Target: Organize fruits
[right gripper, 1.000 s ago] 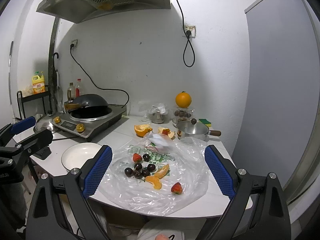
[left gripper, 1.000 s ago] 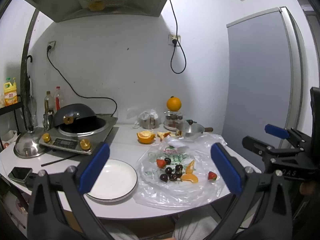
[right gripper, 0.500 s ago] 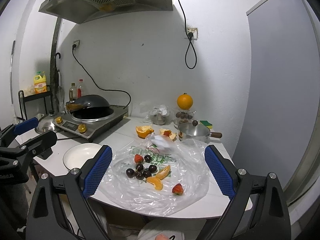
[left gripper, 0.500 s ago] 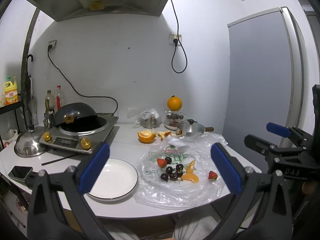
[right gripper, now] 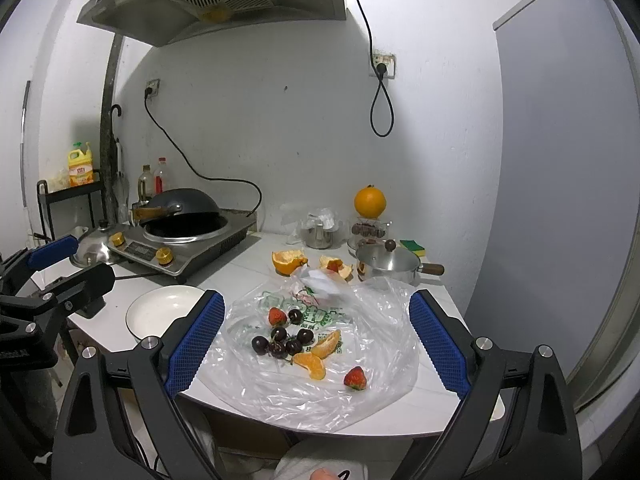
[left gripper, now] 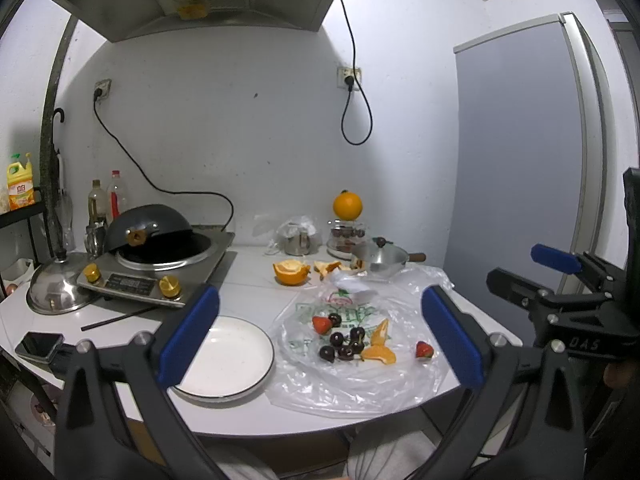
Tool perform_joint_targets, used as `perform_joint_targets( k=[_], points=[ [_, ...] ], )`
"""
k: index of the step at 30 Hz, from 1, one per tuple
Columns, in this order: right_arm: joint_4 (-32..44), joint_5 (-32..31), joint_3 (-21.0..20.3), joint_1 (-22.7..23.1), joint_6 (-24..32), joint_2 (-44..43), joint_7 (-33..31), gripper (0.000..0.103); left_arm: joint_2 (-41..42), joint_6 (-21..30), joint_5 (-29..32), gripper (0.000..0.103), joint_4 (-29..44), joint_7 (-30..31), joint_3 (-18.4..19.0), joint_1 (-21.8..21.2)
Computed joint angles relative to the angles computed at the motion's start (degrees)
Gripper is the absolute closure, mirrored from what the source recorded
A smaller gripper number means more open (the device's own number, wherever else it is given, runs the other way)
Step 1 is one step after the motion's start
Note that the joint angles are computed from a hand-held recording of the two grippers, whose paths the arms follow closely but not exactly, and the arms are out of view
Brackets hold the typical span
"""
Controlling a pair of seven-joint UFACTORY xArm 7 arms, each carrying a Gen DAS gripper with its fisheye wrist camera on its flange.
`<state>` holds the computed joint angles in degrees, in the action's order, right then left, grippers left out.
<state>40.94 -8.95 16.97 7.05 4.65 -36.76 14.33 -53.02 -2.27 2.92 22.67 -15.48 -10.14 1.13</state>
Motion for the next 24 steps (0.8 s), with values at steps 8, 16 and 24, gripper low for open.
perform_joint_targets(
  k=[8, 16, 24],
  points=[
    [1.12, -0.05, -0.64, 0.10, 0.57, 1.16, -0.51, 0.007, 2.37, -1.03, 0.15, 0.001, 1.02, -0.80, -1.27, 0.97],
    [3.41, -0.95, -1.83, -1.73, -0.67, 5.15, -1.70, 0.007, 8.63, -0.90, 0.93, 0.001, 4.44, -0.67, -2.70, 2.17],
    [5.29, 3.52, -10.74, 6.52, 1.20, 13.27, -10.35, 0.008, 16.76, 0.98, 2.93, 0.001, 8.08, -2.96, -7.74, 6.38]
  ],
)
